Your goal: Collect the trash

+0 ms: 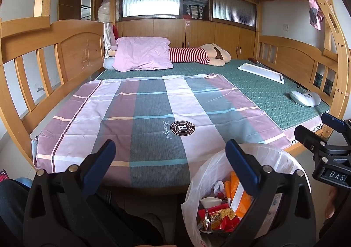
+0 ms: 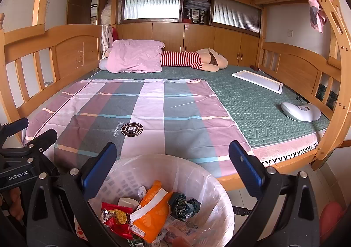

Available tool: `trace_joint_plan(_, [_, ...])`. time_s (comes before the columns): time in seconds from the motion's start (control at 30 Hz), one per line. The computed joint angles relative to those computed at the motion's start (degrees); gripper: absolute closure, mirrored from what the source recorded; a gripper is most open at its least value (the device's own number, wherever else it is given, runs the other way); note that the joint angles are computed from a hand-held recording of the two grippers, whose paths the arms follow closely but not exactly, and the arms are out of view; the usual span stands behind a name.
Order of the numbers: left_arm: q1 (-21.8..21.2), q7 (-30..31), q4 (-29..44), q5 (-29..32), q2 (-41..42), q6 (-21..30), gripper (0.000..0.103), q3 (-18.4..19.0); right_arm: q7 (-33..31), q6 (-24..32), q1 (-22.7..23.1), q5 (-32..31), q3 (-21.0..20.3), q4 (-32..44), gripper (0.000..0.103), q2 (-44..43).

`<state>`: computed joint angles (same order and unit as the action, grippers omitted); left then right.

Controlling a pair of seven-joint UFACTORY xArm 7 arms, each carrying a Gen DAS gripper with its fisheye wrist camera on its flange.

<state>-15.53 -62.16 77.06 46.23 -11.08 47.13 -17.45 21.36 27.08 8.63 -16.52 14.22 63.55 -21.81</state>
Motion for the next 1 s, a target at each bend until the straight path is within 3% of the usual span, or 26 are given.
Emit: trace_joint_plan(1.0, [-0.1, 0.6, -0.7, -0.9, 0.0, -0.3, 0.003, 0.0, -0.5, 0.1, 0.5, 0.7, -0.4, 0.0, 0.003, 0.3])
